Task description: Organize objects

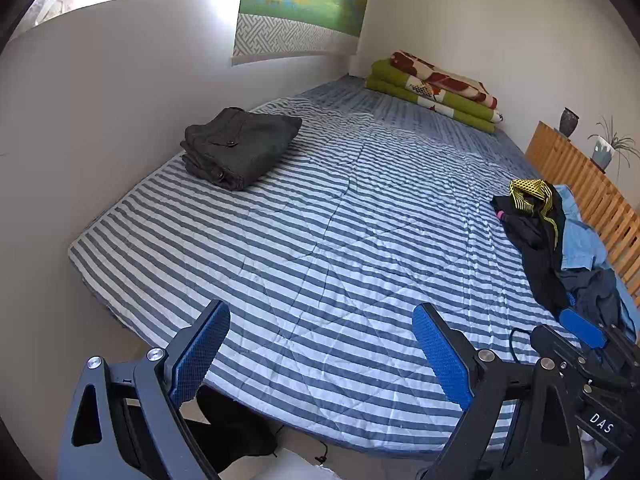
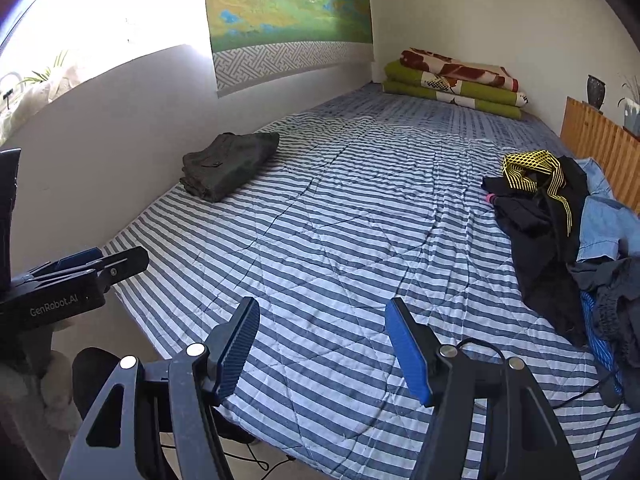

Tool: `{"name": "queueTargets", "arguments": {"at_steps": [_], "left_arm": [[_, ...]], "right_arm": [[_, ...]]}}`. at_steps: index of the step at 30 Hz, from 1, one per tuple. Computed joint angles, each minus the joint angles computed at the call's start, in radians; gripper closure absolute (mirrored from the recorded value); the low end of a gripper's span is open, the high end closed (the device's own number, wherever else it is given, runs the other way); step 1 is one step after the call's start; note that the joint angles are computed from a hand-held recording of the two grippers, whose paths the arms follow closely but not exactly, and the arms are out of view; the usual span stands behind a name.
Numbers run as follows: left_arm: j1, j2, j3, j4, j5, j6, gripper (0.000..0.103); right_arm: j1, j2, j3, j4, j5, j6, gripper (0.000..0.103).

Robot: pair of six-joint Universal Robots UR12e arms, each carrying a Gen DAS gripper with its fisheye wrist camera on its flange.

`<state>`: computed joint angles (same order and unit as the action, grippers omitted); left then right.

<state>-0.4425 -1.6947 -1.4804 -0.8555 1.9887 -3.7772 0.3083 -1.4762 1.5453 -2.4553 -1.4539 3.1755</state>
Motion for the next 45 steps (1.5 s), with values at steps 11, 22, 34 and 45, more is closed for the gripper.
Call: {"name": "queueTargets", "arguments": {"at_steps": [11,22,34,45], "left_arm": [[-0.003,-0.001,-0.003,0.0,0.004,-0.002,0.008],[-0.003,-0.003,-0.005,-0.002,0.005,-0.005,0.008],[0.002,-0.004,-0.008,-0.005,-0.009,-0.003,0.008],[0.011,-0.009,-0.009,-0.005,-0.034,0.003,0.008]], "right_arm": [[-0.002,0.0,0.004,0.008,-0.003,0.009,0.042],[-0.004,-0.003,0.009,0.011,0.001,0.016,0.042],[-0.003,-0.002,0.014,0.024,0.004,0.021,0.042],[-0.003,-0.001,0.017,0.029,0.003,0.029,0.042]]}}
